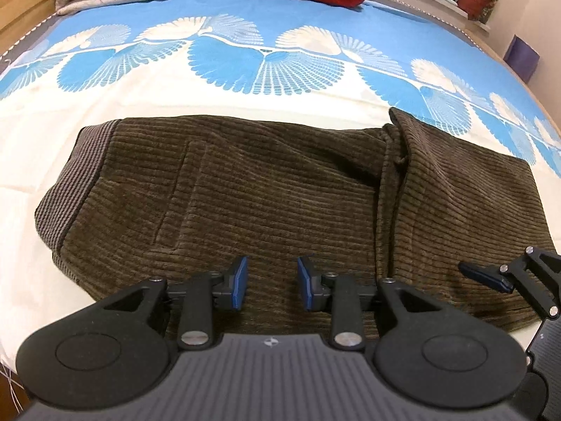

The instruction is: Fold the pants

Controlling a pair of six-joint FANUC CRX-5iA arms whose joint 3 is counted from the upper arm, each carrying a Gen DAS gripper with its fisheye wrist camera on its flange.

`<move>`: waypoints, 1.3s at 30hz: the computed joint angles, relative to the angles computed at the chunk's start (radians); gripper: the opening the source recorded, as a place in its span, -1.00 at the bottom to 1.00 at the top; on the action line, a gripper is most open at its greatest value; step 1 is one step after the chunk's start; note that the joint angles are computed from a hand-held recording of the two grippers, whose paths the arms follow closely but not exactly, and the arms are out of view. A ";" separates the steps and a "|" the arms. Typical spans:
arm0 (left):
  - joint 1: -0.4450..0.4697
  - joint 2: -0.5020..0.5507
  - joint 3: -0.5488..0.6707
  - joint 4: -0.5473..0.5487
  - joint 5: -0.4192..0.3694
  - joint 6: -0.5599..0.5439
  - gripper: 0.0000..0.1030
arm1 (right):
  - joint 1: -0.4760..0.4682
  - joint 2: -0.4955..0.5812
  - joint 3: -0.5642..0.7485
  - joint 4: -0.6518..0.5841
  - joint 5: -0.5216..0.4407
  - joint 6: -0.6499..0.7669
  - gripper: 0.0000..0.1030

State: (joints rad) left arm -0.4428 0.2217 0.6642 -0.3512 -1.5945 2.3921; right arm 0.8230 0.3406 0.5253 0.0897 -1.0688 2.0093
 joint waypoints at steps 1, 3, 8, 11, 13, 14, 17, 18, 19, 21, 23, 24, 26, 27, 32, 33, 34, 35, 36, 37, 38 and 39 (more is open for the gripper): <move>0.003 -0.005 -0.006 0.003 0.005 0.003 -0.33 | 0.000 0.003 0.008 -0.001 -0.009 0.000 -0.07; 0.003 -0.008 -0.009 0.004 0.007 0.005 -0.31 | -0.006 0.008 0.028 -0.022 -0.026 0.000 -0.35; 0.003 -0.009 -0.008 0.009 0.022 0.013 -0.31 | -0.032 -0.030 0.009 -0.104 0.000 0.088 -0.95; 0.001 -0.004 0.001 0.011 0.031 0.013 -0.31 | -0.057 -0.058 0.017 -0.192 0.000 0.148 -0.96; 0.000 0.003 0.008 0.013 0.034 0.010 -0.31 | -0.084 -0.066 0.045 -0.265 -0.025 0.182 -0.96; -0.001 0.006 0.012 0.014 0.035 0.010 -0.31 | -0.095 -0.067 0.059 -0.294 -0.045 0.199 -0.96; 0.001 0.016 0.019 0.024 0.038 0.003 -0.31 | -0.131 -0.046 0.119 -0.361 -0.154 0.246 -0.96; 0.002 0.020 0.022 0.028 0.039 0.000 -0.31 | -0.136 -0.037 0.129 -0.363 -0.183 0.252 -0.96; 0.002 0.023 0.024 0.033 0.042 -0.002 -0.31 | -0.133 -0.035 0.125 -0.351 -0.200 0.255 -0.95; 0.005 0.025 0.022 0.046 0.058 -0.002 -0.31 | -0.137 -0.021 0.140 -0.357 -0.248 0.260 -0.95; 0.009 0.033 0.028 0.064 0.070 -0.003 -0.31 | -0.140 -0.027 0.133 -0.363 -0.245 0.254 -0.95; 0.011 0.041 0.038 0.074 0.072 -0.004 -0.31 | -0.145 -0.022 0.145 -0.371 -0.257 0.234 -0.92; 0.016 0.050 0.054 0.089 0.092 0.000 -0.31 | -0.165 -0.001 0.200 -0.402 -0.318 0.195 -0.87; 0.015 0.054 0.062 0.090 0.104 0.002 -0.28 | -0.177 0.005 0.223 -0.423 -0.340 0.167 -0.87; 0.041 0.071 0.079 0.139 0.183 -0.005 -0.02 | -0.272 0.006 0.283 -0.524 -0.331 -0.061 -0.28; 0.044 0.076 0.083 0.139 0.197 -0.016 0.08 | -0.283 -0.007 0.264 -0.507 -0.289 -0.113 -0.06; 0.042 0.083 0.092 0.127 0.210 -0.024 0.10 | -0.293 -0.026 0.232 -0.476 -0.236 -0.170 0.03; 0.040 0.086 0.091 0.111 0.227 -0.028 0.11 | -0.298 -0.045 0.197 -0.438 -0.187 -0.227 0.19; 0.041 0.092 0.092 0.102 0.239 -0.025 0.11 | -0.299 -0.064 0.154 -0.380 -0.132 -0.294 0.26; 0.049 0.103 0.100 0.112 0.236 -0.016 0.11 | -0.299 -0.073 0.124 -0.325 -0.094 -0.354 0.28; 0.062 0.110 0.096 0.140 0.250 -0.004 0.11 | -0.301 -0.077 0.102 -0.269 -0.074 -0.421 0.29; 0.075 0.107 0.076 0.170 0.285 -0.003 0.14 | -0.304 -0.076 0.086 -0.219 -0.069 -0.488 0.29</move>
